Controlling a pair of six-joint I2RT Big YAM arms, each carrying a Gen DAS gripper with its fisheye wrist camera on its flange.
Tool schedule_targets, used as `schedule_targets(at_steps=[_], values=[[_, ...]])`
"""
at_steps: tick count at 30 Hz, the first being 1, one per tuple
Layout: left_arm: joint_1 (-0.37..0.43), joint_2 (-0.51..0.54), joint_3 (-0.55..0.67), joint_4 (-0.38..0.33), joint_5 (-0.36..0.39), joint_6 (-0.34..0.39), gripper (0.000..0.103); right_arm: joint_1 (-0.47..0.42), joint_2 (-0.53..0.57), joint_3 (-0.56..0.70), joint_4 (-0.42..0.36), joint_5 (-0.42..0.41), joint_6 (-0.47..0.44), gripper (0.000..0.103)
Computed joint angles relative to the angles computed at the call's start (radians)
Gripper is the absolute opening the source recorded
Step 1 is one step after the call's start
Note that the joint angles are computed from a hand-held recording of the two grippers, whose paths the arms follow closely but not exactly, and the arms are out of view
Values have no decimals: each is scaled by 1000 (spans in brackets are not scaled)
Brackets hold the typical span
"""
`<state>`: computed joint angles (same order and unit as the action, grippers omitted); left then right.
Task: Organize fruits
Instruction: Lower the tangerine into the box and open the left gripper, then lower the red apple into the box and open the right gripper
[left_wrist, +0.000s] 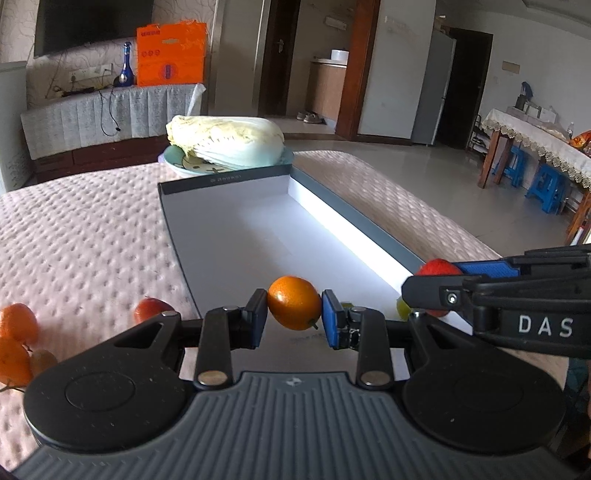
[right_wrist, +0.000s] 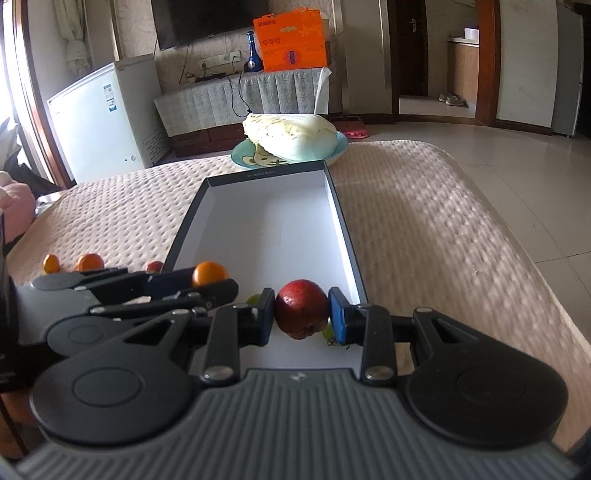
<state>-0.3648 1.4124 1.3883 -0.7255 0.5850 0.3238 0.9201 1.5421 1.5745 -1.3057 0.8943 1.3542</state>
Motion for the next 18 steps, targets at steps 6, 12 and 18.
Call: schedule_targets(at_steps=[6,12,18], values=[[12,-9,-5,10,15,-1,39,-4,7,6,25,8,-11,35],[32,-15,1,-4,32,2,42,-11,18,16,38,22,-11,35],[66,-29,2,-19,74,39,44,-19,30,26,48,24,-2,35]])
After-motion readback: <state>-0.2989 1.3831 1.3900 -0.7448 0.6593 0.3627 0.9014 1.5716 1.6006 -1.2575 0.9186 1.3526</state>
